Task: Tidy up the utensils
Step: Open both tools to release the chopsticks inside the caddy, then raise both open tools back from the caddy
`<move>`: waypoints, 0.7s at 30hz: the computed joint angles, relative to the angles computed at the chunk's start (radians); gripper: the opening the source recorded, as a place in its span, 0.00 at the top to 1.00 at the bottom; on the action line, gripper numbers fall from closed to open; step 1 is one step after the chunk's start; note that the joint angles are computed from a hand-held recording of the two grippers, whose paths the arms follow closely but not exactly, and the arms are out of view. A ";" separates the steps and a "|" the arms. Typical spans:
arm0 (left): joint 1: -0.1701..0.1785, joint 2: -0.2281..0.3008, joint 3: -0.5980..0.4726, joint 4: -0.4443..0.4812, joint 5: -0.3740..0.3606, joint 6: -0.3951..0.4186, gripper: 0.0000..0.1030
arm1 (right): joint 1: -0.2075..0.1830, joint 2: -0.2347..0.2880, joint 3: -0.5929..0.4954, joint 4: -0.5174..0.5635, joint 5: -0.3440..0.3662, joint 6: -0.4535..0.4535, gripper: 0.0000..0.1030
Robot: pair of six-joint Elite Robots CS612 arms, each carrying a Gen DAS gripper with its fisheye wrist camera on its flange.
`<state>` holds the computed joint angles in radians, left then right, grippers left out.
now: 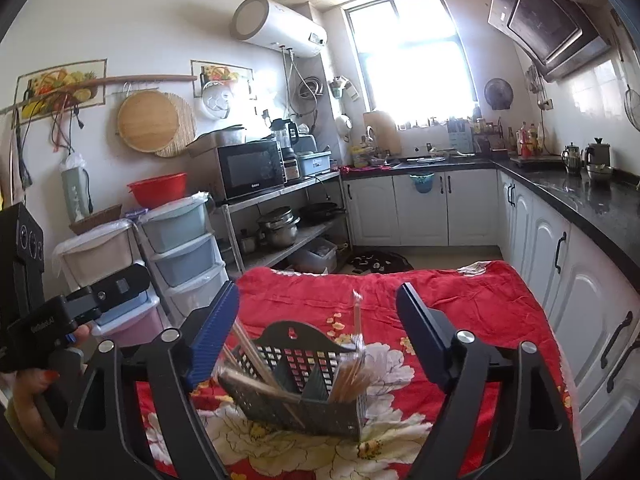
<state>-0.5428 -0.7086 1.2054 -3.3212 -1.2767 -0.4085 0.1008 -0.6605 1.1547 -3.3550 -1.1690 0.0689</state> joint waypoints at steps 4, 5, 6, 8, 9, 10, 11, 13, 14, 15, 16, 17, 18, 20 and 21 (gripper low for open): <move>-0.003 -0.015 0.039 -0.007 0.003 -0.004 0.10 | 0.005 -0.010 0.029 -0.017 -0.010 -0.023 0.19; -0.004 -0.018 0.049 -0.006 0.006 -0.008 0.10 | 0.006 -0.013 0.039 -0.023 -0.015 -0.030 0.18; -0.004 -0.021 0.058 -0.006 0.005 -0.014 0.10 | 0.007 -0.015 0.046 -0.026 -0.019 -0.035 0.17; -0.004 -0.024 0.072 -0.004 0.001 -0.023 0.10 | 0.008 -0.021 0.065 -0.037 -0.025 -0.044 0.15; -0.005 -0.026 0.080 -0.003 0.003 -0.027 0.10 | 0.009 -0.024 0.076 -0.042 -0.027 -0.049 0.14; -0.006 -0.028 0.089 -0.004 0.005 -0.029 0.10 | 0.009 -0.027 0.084 -0.047 -0.028 -0.052 0.13; -0.007 -0.030 0.097 -0.002 0.006 -0.033 0.10 | 0.009 -0.031 0.097 -0.056 -0.028 -0.057 0.12; -0.008 -0.032 0.109 0.004 0.004 -0.037 0.10 | 0.011 -0.035 0.112 -0.066 -0.033 -0.065 0.10; -0.009 -0.033 0.116 0.008 0.002 -0.036 0.10 | 0.012 -0.038 0.122 -0.072 -0.035 -0.073 0.09; -0.010 -0.035 0.121 0.012 0.003 -0.035 0.10 | 0.013 -0.040 0.130 -0.077 -0.040 -0.079 0.08; -0.012 -0.036 0.129 0.016 0.004 -0.034 0.10 | 0.015 -0.042 0.141 -0.085 -0.049 -0.086 0.08; -0.012 -0.037 0.136 0.015 0.002 -0.034 0.10 | 0.017 -0.043 0.148 -0.090 -0.055 -0.091 0.07; -0.013 -0.037 0.141 0.015 0.000 -0.035 0.10 | 0.018 -0.044 0.154 -0.094 -0.061 -0.096 0.07; -0.014 -0.039 0.157 0.016 -0.007 -0.044 0.10 | 0.020 -0.046 0.172 -0.104 -0.071 -0.108 0.06; -0.015 -0.039 0.165 0.017 -0.007 -0.051 0.10 | 0.021 -0.045 0.179 -0.110 -0.082 -0.112 0.06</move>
<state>-0.5578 -0.7479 1.3702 -3.3046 -1.2841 -0.4593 0.1216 -0.7057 1.3338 -3.4646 -1.2506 -0.0426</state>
